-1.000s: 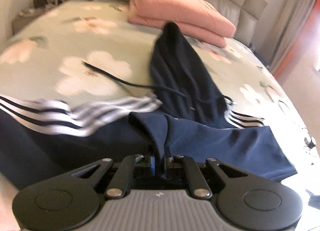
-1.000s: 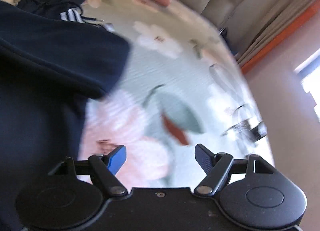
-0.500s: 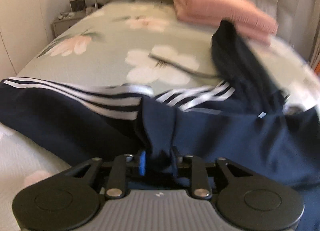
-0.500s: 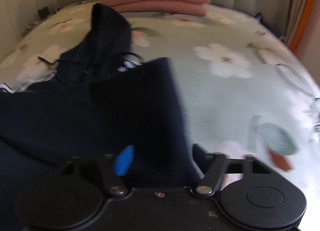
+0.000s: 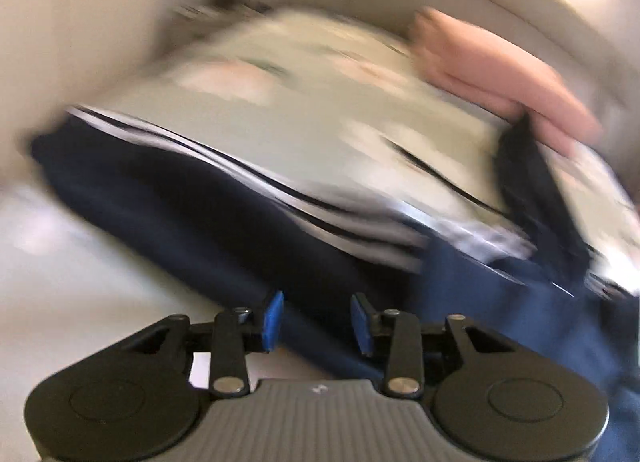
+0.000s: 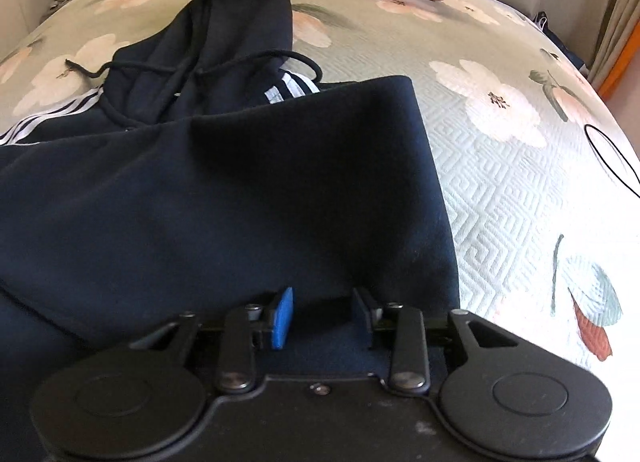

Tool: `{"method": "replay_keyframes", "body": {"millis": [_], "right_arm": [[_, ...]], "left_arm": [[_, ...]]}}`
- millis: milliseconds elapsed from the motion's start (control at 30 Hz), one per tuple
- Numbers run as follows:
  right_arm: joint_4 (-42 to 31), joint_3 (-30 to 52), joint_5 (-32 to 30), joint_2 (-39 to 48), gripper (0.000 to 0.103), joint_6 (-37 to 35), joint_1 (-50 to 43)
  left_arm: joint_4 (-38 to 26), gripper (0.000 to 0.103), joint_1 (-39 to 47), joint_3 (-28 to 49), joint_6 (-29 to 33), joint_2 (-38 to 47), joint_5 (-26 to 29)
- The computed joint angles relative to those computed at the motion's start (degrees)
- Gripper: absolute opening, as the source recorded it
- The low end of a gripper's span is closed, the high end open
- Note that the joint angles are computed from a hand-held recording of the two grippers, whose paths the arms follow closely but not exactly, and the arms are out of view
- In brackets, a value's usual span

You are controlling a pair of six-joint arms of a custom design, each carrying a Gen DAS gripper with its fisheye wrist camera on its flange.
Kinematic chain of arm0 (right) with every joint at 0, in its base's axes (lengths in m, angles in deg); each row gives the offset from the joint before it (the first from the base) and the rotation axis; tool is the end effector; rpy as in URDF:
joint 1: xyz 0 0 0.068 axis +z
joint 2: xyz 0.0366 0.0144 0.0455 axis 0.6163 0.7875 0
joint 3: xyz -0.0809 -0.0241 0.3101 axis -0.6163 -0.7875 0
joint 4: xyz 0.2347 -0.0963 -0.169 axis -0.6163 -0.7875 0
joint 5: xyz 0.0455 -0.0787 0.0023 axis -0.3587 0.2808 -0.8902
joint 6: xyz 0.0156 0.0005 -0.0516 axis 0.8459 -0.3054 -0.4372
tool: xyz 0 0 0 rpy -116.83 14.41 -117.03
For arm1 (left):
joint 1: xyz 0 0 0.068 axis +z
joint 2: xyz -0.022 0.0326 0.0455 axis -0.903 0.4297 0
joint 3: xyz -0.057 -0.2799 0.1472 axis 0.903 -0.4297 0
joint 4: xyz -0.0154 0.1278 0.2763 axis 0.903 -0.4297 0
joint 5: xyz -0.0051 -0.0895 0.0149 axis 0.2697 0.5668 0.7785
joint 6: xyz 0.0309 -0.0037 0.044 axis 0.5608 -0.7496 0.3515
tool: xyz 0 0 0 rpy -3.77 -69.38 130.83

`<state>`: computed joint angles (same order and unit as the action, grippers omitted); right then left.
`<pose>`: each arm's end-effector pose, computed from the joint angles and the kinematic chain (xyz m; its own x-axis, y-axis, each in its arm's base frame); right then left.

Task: Fold large clothes
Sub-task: 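Grasp the other striped sleeve cuff with the left tool and lift it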

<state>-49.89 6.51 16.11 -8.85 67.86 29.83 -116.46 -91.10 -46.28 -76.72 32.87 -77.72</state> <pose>0.2536 -0.0366 0.2176 -0.8789 -0.1218 -0.4612 -0.0774 0.9904 -0.1141 0.2036 -0.0870 0.2457 -0.6923 -0.3427 -0.6350 -0.3167 0.9350 -0.1594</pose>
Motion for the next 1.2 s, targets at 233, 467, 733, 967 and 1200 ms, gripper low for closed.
{"method": "replay_keyframes", "body": {"millis": [233, 467, 733, 967, 1200], "right_arm": [[3.0, -0.6, 2.0, 1.6, 0.054, 2.1, 1.8], [3.7, -0.6, 4.4, 2.2, 0.056, 2.1, 3.7], [5.5, -2.0, 5.5, 1.4, 0.059, 2.3, 4.5], [2.5, -1.5, 3.7, -0.8, 0.062, 2.9, 3.2], [-3.1, -4.0, -0.9, -13.7, 0.068, -0.3, 0.7]], "left_arm": [[5.1, 0.058, 38.2, 3.0, 11.9, 5.1, 9.9], [11.9, 0.068, 51.2, 7.6, 10.4, 16.6, 12.2], [15.1, 0.026, 49.8, 8.0, 13.3, 22.9, 10.2], [14.0, 0.007, 43.1, 4.6, 15.9, 9.1, 9.9], [4.6, 0.008, 5.9, 9.4, 13.8, -2.9, -6.6]]}}
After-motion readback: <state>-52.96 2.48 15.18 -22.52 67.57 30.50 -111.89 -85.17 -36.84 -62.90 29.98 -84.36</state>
